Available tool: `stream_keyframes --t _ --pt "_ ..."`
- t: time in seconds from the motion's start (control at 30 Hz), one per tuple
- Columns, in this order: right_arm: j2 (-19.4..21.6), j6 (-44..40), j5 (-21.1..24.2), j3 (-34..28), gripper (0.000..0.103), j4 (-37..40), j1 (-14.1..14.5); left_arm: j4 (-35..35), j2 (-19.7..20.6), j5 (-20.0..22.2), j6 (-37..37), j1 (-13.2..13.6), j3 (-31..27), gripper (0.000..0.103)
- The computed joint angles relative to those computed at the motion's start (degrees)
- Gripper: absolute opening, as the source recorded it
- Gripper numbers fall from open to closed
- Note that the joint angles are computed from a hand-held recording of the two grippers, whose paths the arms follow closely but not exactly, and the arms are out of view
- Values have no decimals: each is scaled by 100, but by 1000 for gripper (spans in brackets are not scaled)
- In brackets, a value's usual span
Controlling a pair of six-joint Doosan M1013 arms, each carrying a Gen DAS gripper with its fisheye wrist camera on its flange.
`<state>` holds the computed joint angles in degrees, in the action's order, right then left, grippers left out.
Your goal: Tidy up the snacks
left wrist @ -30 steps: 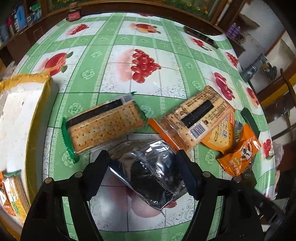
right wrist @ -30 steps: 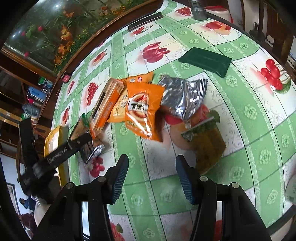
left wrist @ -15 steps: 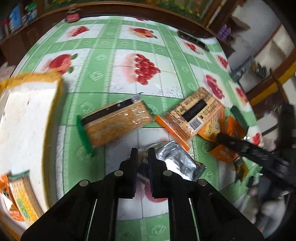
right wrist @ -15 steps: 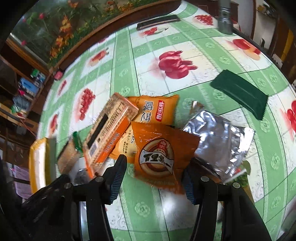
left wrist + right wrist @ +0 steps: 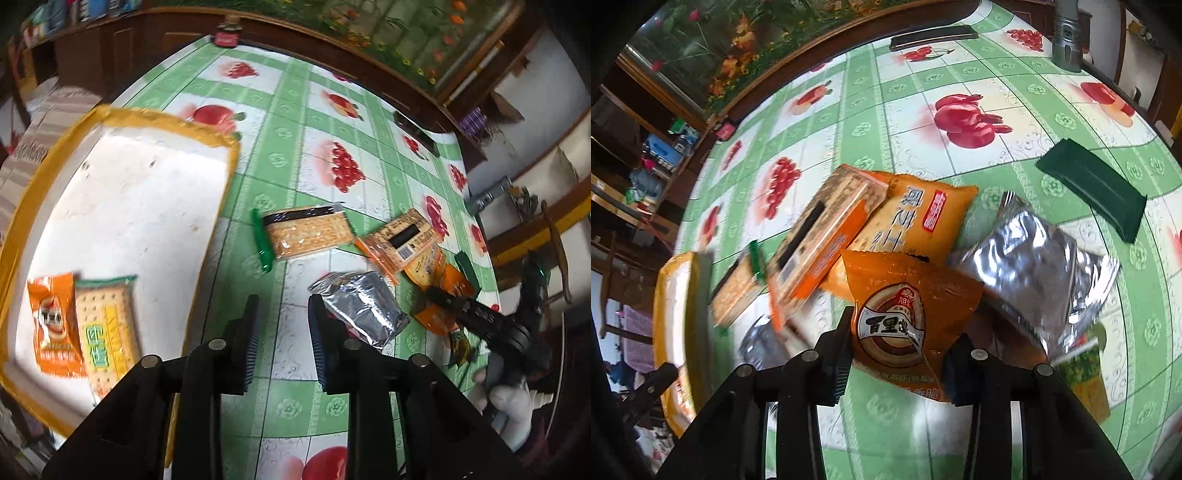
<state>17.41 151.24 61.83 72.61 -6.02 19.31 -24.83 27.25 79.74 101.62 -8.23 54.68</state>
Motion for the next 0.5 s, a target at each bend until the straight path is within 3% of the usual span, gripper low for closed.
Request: stream_keyframes --t 0.1,0.2,0.3,0.43,0.5 --pt "-139 -68 -205 114 41 51 62 -70 -50 -42 -67 -11 121 23" --pt "-316 -161 -388 285 41 120 149 -29 -69 -40 -43 -123 229 30" --pt "-465 -235 -445 447 41 262 191 89 -66 -6 37 -312 291 30" --pt "-599 -310 -450 590 41 346 246 665 -69 -271 292 -644 326 30" --pt "-687 -285 -449 690 41 326 285 625 -14 -337 364 -706 252 30"
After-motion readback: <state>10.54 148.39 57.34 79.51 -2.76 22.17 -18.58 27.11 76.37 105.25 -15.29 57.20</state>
